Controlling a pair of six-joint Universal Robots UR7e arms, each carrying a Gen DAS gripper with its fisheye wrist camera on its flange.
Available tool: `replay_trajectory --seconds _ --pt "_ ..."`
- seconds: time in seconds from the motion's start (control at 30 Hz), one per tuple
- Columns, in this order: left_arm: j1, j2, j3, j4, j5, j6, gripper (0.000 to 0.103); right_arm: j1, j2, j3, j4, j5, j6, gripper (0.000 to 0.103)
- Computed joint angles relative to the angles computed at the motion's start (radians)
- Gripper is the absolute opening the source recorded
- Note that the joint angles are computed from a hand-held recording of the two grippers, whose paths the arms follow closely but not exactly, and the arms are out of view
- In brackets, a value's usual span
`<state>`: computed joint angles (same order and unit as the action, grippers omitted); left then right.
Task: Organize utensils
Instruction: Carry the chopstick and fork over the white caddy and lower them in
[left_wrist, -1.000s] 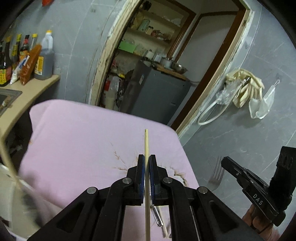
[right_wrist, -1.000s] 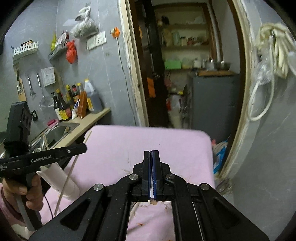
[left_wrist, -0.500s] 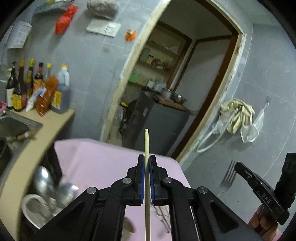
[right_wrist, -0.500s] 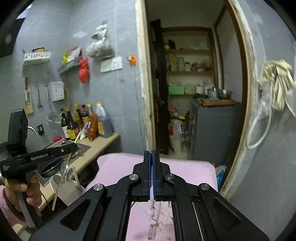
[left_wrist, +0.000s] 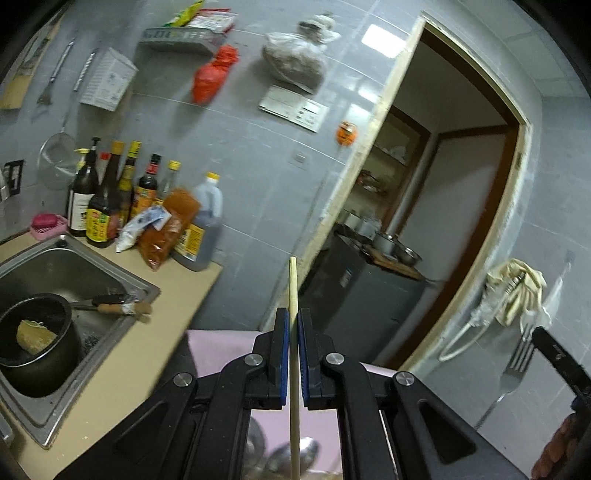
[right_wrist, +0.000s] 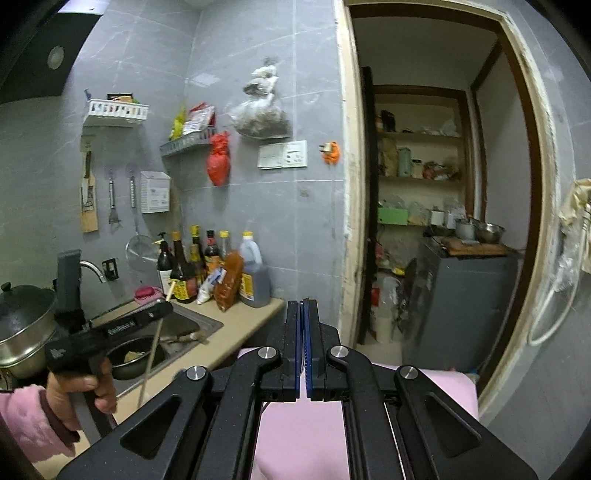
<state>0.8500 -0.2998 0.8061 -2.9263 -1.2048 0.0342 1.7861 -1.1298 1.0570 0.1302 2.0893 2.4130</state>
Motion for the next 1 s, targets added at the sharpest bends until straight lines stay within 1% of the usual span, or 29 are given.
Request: replay_trajectory --seconds 0.07,0.2,0.33,0.43,0.6,0.77,0.9,1.0 --pt "0.011 0.009 -0.007 -0.018 -0.005 0.001 0.005 0.005 0.025 -0.013 -0.011 0.010 -0.023 0.002" --pt "0.034 0.036 -0.026 -0.055 -0.010 0.008 0.005 0.006 0.055 -0.001 -0.047 0.026 -0.066 0.002" --pt "0.045 0.046 -0.006 -0.106 -0.009 0.019 0.005 0.002 0.072 0.023 -0.075 0.043 -0.096 0.002" --pt "0.049 0.050 0.016 -0.147 -0.006 0.016 0.005 -0.001 0.077 0.058 -0.115 0.061 -0.142 0.002" --pt "0.051 0.058 0.041 -0.203 0.007 0.001 0.005 -0.005 0.083 0.098 -0.144 0.078 -0.185 0.002" --pt "0.045 0.058 0.072 -0.259 0.027 0.018 0.005 -0.006 0.095 0.103 -0.151 0.094 -0.198 0.002" --pt "0.036 0.055 0.106 -0.326 0.045 0.087 0.005 -0.011 0.105 0.094 -0.135 0.100 -0.177 0.002" --pt "0.034 0.052 0.116 -0.340 0.046 0.110 0.005 -0.013 0.108 0.099 -0.138 0.104 -0.171 0.002"
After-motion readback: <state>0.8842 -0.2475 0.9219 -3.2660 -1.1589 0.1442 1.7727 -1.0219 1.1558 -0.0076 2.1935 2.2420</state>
